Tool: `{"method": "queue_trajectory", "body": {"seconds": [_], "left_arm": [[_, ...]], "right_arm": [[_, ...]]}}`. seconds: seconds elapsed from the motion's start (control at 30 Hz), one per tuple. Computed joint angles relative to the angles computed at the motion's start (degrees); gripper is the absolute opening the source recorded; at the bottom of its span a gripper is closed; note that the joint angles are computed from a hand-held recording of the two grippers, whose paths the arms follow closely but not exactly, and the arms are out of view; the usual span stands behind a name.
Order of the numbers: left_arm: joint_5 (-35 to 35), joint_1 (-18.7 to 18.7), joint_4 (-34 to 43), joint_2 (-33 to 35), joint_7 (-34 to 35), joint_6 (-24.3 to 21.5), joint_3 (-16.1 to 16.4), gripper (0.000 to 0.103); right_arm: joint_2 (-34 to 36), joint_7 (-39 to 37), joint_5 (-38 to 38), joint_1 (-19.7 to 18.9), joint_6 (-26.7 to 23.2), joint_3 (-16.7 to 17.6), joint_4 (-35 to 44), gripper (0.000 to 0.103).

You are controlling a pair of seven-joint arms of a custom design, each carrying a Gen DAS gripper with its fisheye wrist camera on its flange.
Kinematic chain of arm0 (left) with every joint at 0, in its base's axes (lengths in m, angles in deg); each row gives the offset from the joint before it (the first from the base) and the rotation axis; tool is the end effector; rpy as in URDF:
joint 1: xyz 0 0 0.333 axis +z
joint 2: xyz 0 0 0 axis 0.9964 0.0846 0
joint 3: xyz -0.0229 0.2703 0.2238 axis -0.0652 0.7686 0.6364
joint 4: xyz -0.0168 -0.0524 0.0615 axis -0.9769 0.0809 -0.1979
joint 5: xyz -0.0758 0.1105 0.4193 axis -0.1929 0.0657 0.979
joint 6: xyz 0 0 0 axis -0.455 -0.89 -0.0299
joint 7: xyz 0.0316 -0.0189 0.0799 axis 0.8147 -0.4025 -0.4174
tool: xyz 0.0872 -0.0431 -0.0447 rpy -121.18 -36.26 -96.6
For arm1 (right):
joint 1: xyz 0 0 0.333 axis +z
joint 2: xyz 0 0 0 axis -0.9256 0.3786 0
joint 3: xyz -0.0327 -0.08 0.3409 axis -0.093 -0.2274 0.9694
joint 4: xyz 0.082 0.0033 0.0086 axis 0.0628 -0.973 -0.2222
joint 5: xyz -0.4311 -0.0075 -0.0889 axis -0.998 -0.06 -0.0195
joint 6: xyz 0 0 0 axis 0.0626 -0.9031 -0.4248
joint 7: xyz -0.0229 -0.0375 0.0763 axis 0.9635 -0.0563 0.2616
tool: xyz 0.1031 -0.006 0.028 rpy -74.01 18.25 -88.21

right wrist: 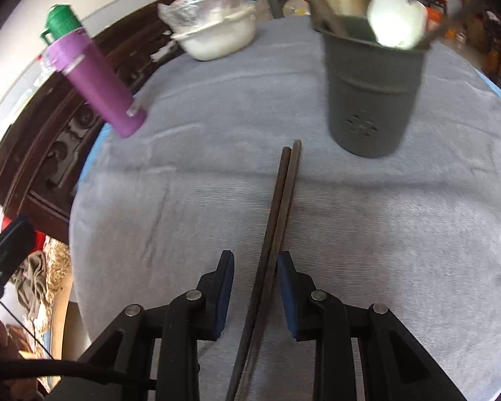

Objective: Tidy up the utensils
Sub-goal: 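Position the open right gripper around the remaining brown chopsticks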

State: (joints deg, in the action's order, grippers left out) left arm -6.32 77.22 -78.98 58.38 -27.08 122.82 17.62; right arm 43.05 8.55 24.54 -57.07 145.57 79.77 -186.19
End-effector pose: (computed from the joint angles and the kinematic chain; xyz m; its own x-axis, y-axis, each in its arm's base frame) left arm 0.5993 -0.1265 0.3822 0.0481 -0.9973 0.0559 -0.7069 -0.0735 -0.7035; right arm 0.6960 0.2949 0.3488 0.2412 -0.9241 -0.2965 -0.8761 -0.0759 -0.4761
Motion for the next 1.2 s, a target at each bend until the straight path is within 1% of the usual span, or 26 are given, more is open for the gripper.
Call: {"method": "queue_trajectory", "body": {"seconds": [0.03, 0.07, 0.13, 0.17, 0.27, 0.3, 0.33, 0.37, 0.47, 0.5, 0.6, 0.67, 0.7, 0.77, 0.8, 0.87, 0.93, 1.0, 1.07, 1.1, 1.13, 1.2], "left_arm": [[0.25, -0.07, -0.06, -0.10, -0.19, -0.07, 0.08, 0.077], [0.48, -0.05, -0.18, -0.25, -0.36, -0.12, 0.11, 0.077], [0.63, 0.18, -0.35, -0.38, -0.63, -0.25, -0.04, 0.077], [-0.30, 0.52, -0.43, -0.29, 0.09, -0.23, -0.38, 0.077], [-3.38, 0.78, -0.66, -0.08, 2.53, -0.19, -0.96, 0.077], [-3.78, 0.59, -0.77, -0.09, 2.92, -0.04, -0.84, 0.077], [-4.08, 0.37, -0.83, -0.11, 3.28, 0.01, -0.70, 0.077], [-4.13, 0.09, -0.86, -0.17, 3.56, -0.04, -0.55, 0.077], [-1.51, -0.78, -0.72, -0.44, 2.03, -0.45, 0.23, 0.077], [-0.83, -0.76, -0.68, -0.55, 1.49, -0.72, 0.22, 0.077], [-1.80, 0.11, -0.75, -0.49, 1.73, -0.85, -0.52, 0.077], [-3.16, 0.47, -0.76, -0.28, 2.41, -0.87, -0.83, 0.077], [-4.32, 0.65, -0.75, -0.12, 3.40, -0.85, -1.07, 0.077], [-6.43, 0.66, -0.65, 0.23, 5.55, -0.84, -1.34, 0.077], [-7.06, 0.39, -0.57, 0.35, 6.19, -0.85, -1.21, 0.077], [-8.32, -0.21, -0.52, 0.43, 7.45, -0.73, -0.95, 0.077], [-7.30, -1.26, -0.59, 0.20, 6.84, -0.45, 0.02, 0.077], [-5.09, -1.95, -0.51, 0.00, 5.22, -0.78, 0.81, 0.077], [-4.44, -1.64, -0.66, -0.19, 4.56, -1.04, 0.66, 0.077], [-4.90, -1.24, -0.79, -0.20, 4.67, -1.13, 0.38, 0.077], [-5.85, -0.78, -0.91, -0.15, 5.21, -1.17, 0.02, 0.077], [-8.94, 0.02, -1.12, 0.07, 7.33, -1.17, -0.73, 0.077]], "right_arm": [[-0.28, -1.96, 2.28, -1.87, 1.95, 2.12, -0.88, 0.030], [-0.52, -1.76, 2.74, -2.06, 3.15, 2.25, -1.34, 0.030], [-1.46, 2.41, -0.11, 0.77, 4.39, -1.70, -2.20, 0.030], [-1.64, 3.63, -1.39, 1.29, 4.35, -2.73, -2.40, 0.030], [-1.46, 5.11, -3.11, 1.04, 3.31, -2.89, -2.29, 0.030], [-1.30, 5.82, -4.27, 1.65, 3.00, -3.49, -2.12, 0.030], [-1.09, 7.17, -6.19, 3.00, 2.71, -4.84, -1.82, 0.029], [-0.82, 8.54, -7.90, 4.13, 2.51, -5.93, -1.40, 0.028], [0.15, 10.62, -9.93, 4.61, 2.50, -6.10, -0.25, 0.025], [0.43, 11.96, -11.51, 5.60, 1.25, -7.30, 0.47, 0.024], [0.81, 14.12, -12.47, 5.41, -0.61, -7.46, 1.12, 0.022], [0.08, 16.03, -13.51, 5.67, -0.84, -8.34, 0.20, 0.022], [-0.39, 16.76, -13.72, 5.34, -0.25, -8.32, -0.64, 0.022], [-1.01, 13.17, -10.01, 1.25, 1.83, -4.01, -2.02, 0.022], [-1.25, 11.22, -8.48, 0.13, 3.15, -2.63, -2.45, 0.022], [-1.06, 11.61, -10.02, 1.37, 3.40, -3.73, -1.42, 0.022], [0.37, 9.22, -8.56, -0.02, 1.68, -1.62, 0.84, 0.022], [2.62, 7.33, -7.58, -0.18, -2.20, -0.78, 4.29, 0.022], [3.28, 7.05, -7.87, 1.06, -4.13, -2.00, 5.20, 0.020], [3.32, 7.36, -8.13, 1.85, -2.86, -2.70, 5.05, 0.020], [3.49, 7.14, -8.52, 2.32, -3.41, -3.01, 5.54, 0.020], [3.46, 4.97, -6.92, 1.12, -3.53, -1.43, 5.34, 0.020]]}}
